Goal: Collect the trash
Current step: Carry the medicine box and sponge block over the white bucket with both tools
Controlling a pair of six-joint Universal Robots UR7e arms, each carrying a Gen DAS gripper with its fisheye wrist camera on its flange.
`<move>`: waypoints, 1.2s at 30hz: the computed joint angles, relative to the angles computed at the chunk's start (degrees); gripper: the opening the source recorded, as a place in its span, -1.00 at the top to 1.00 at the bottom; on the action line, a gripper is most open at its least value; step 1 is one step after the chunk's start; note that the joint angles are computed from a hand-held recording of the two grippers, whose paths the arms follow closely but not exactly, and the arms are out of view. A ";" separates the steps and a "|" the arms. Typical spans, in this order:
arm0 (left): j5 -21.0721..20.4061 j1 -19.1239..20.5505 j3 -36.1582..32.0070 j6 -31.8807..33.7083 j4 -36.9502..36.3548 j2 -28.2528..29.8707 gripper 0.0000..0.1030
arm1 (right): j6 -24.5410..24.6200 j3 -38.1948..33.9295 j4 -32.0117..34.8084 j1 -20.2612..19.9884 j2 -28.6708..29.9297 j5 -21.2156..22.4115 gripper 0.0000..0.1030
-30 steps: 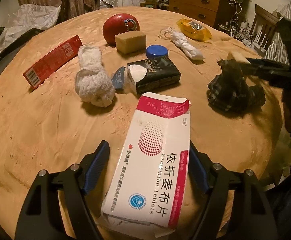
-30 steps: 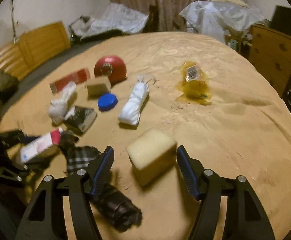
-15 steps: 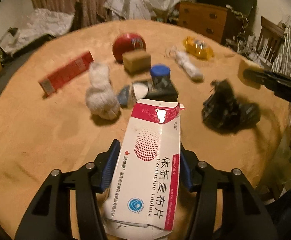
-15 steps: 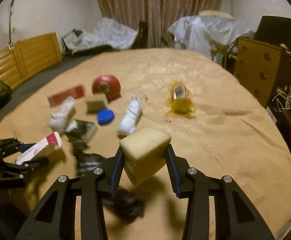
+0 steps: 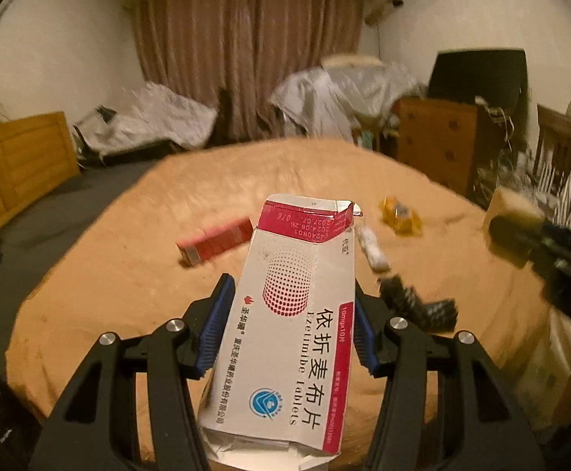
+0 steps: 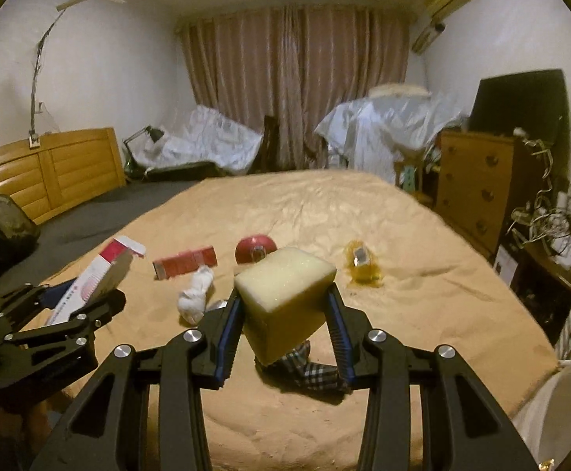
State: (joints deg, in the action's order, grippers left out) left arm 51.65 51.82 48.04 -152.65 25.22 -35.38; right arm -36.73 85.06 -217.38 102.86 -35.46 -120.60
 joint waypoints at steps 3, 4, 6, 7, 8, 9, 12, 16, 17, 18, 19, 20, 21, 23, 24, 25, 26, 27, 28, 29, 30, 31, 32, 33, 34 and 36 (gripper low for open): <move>-1.11 -1.27 6.18 1.10 -6.50 -3.49 -0.04 | -0.77 1.35 -3.51 1.21 0.13 -1.36 0.18; -1.49 -1.62 7.47 1.14 -7.91 -4.27 -0.04 | -0.97 1.92 -4.47 1.57 0.06 -1.73 0.18; -1.88 -2.10 8.94 1.15 -9.41 -5.13 -0.04 | -1.00 3.05 -6.11 2.16 -0.24 -2.18 0.18; -1.92 -2.28 9.36 0.98 -9.56 -5.40 -0.04 | -0.99 3.60 -6.73 2.49 -0.46 -2.42 0.18; -2.05 -2.46 9.91 1.17 -10.21 -5.71 -0.04 | -1.06 3.90 -7.10 2.62 -0.65 -2.45 0.18; -2.21 -2.63 10.29 1.31 -10.67 -5.90 -0.04 | -1.34 4.40 -7.84 2.99 -0.86 -2.72 0.18; -2.23 -2.84 10.85 1.06 -10.92 -6.19 -0.04 | -1.83 5.64 -9.19 3.81 -1.31 -3.29 0.18; -2.27 -3.20 11.16 0.54 -10.31 -6.58 -0.04 | -1.74 6.33 -9.07 4.29 -1.77 -3.72 0.18; -2.27 -3.30 11.03 0.44 -10.05 -6.53 -0.04 | -1.62 6.25 -8.88 4.29 -1.75 -3.71 0.18; -2.32 -3.44 10.85 0.27 -9.78 -6.44 -0.04 | -1.47 6.63 -8.75 4.48 -2.04 -3.94 0.18; -2.25 -3.49 10.79 0.12 -9.60 -6.42 -0.04 | -1.42 6.84 -8.55 4.53 -2.37 -4.03 0.18; -1.99 -3.44 10.16 0.06 -8.95 -6.12 -0.04 | -1.34 7.49 -8.47 4.68 -2.93 -4.25 0.18; -1.61 -3.43 9.18 0.03 -7.97 -5.59 -0.04 | -1.26 7.13 -8.17 4.72 -2.75 -4.33 0.18; -0.91 -3.58 7.36 0.18 -6.41 -4.49 -0.04 | -1.05 7.74 -7.46 4.90 -3.79 -4.84 0.18; -0.36 -3.84 6.25 -0.01 -5.49 -3.80 -0.04 | -1.12 8.33 -7.51 5.01 -4.58 -5.43 0.18; 0.27 -3.96 5.39 -0.37 -4.58 -3.18 -0.04 | -1.04 8.92 -7.42 5.05 -5.49 -5.97 0.18; 0.81 -4.11 4.72 -0.57 -3.95 -2.68 -0.04 | -0.84 9.59 -7.26 4.86 -6.47 -6.20 0.18; 1.48 -4.41 3.68 -0.75 -3.05 -1.89 -0.04 | -0.88 10.57 -7.49 4.83 -7.65 -6.93 0.18; 2.17 -4.73 2.52 -0.99 -1.96 -0.99 -0.04 | -1.28 11.51 -7.93 4.79 -8.83 -7.71 0.18; 3.06 -5.04 1.19 -1.51 -0.57 -0.02 -0.04 | -1.56 12.18 -8.15 4.69 -9.79 -8.35 0.18; 3.75 -5.25 0.03 -1.90 0.51 0.84 -0.04 | -1.71 13.33 -8.57 4.60 -11.11 -9.16 0.18; 4.65 -5.59 -1.18 -2.21 1.63 1.91 -0.04 | -2.05 14.36 -8.88 4.40 -12.45 -9.88 0.18; 5.48 -5.84 -2.52 -2.58 2.84 3.02 -0.04 | -2.25 15.49 -9.29 4.17 -13.75 -10.48 0.18; 6.50 -6.19 -4.56 -3.29 4.84 4.54 -0.04 | -2.13 16.87 -9.60 3.93 -15.40 -11.23 0.18; 7.62 -6.47 -6.58 -4.02 6.87 5.99 -0.04 | -2.22 18.26 -9.88 3.52 -17.17 -11.80 0.18; 9.53 -7.36 -10.48 -4.90 10.19 9.09 -0.04 | -2.44 20.82 -10.60 2.78 -20.33 -12.98 0.18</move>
